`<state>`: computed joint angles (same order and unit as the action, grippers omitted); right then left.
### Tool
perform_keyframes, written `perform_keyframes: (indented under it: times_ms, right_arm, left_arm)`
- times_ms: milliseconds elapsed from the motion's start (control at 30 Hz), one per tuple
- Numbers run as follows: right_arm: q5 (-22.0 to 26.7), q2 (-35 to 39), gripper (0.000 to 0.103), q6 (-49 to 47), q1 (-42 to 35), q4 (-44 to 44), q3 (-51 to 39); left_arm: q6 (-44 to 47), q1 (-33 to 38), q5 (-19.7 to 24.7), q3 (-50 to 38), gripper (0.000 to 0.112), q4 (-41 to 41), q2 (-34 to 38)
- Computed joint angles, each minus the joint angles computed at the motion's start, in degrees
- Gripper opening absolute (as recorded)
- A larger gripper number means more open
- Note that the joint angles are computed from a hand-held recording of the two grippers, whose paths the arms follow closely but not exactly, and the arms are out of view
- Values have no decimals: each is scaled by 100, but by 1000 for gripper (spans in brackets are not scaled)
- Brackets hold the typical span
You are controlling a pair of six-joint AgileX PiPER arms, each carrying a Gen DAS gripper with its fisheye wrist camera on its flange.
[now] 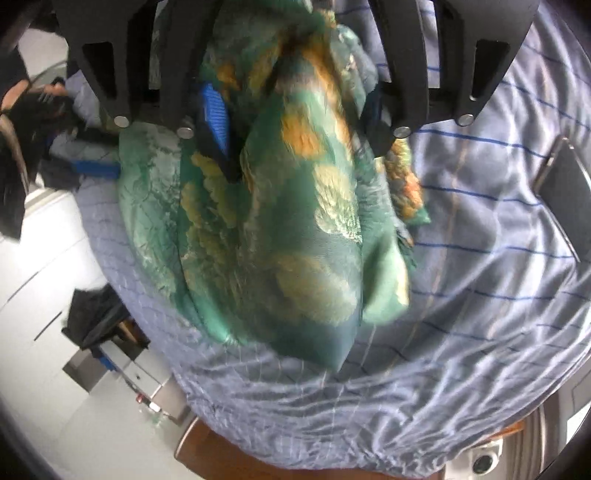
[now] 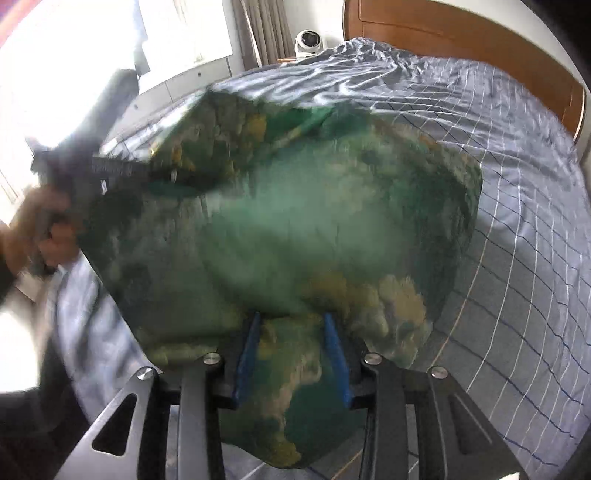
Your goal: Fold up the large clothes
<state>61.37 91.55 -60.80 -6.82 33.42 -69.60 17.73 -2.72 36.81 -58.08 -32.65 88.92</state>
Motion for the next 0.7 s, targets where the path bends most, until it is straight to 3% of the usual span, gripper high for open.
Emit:
perform_keyframes:
  times_ms: [67, 167, 300, 467, 567, 700]
  right_arm:
    - [432, 192, 37, 347, -58, 217, -719]
    - [486, 574, 37, 1003, 213, 251, -1632]
    - [187, 1495, 37, 2009, 810, -69, -2797]
    - [464, 3031, 37, 3400, 1383, -997, -4111]
    - [293, 3196, 37, 3481, 1407, -1047, -4024]
    - [330, 2559, 37, 2910, 1016, -490, -3409]
  left_arm:
    - [199, 209, 183, -20, 63, -170, -154]
    - [145, 287, 206, 5, 64, -23, -239]
    - [-172, 60, -167, 121, 63, 359, -5]
    - [-93, 122, -514, 313, 63, 79, 381]
    - [252, 199, -534, 354, 64, -269, 506]
    - [220, 146, -575, 403, 64, -96, 396]
